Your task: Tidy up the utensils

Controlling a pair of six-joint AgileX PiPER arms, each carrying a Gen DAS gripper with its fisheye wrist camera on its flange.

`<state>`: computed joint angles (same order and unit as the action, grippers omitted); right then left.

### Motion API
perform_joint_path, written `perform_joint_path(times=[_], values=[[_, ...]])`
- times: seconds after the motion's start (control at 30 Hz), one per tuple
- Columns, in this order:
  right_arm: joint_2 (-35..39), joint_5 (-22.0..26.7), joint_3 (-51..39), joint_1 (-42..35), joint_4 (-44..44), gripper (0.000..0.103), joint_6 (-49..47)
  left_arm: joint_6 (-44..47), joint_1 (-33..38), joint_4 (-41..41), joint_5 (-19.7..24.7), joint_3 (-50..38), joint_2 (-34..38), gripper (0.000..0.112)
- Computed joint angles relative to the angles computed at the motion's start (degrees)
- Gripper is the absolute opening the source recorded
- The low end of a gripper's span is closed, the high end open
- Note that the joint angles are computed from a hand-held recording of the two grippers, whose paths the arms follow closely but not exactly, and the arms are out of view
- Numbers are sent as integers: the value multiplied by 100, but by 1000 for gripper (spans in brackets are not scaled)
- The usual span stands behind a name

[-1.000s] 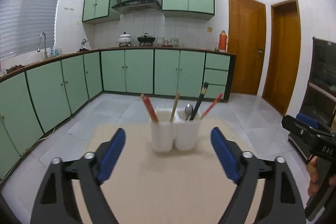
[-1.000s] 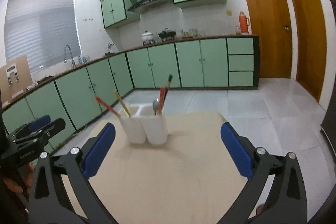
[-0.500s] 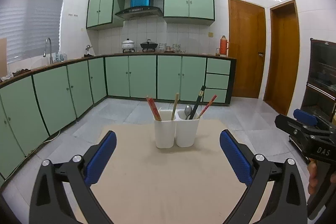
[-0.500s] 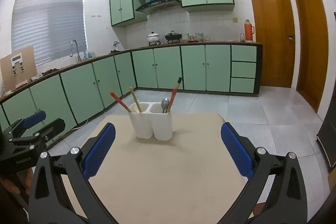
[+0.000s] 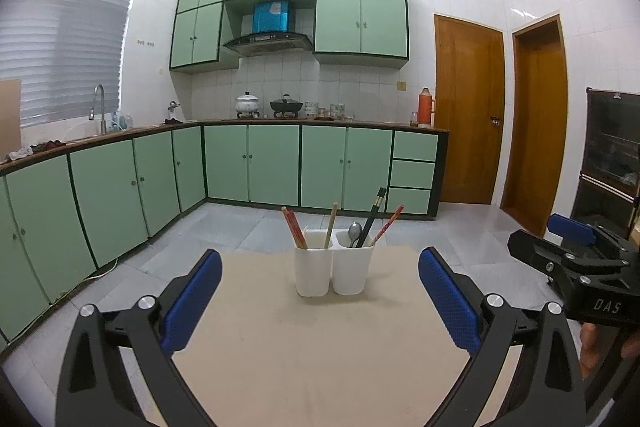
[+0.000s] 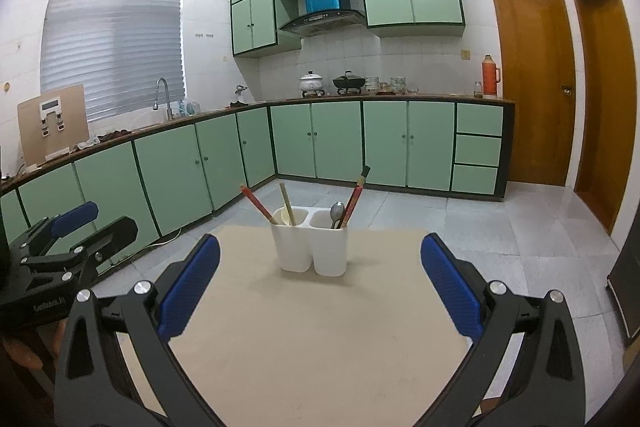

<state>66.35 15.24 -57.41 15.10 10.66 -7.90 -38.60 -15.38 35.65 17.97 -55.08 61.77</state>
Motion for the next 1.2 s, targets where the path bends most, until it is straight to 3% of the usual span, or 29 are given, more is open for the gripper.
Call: perform_joint_path(times=[0.4, 0.6, 1.2], values=[[-144, 28, 41, 116, -427, 98, 295, -403, -196, 430, 195, 31, -150, 97], [-137, 38, 0, 334, -1240, 98, 1075, -519, -225, 550, 213, 39, -198, 97], [-166, 107, -46, 604, -2168, 98, 1944, -228, -33, 240, 122, 150, -384, 97]])
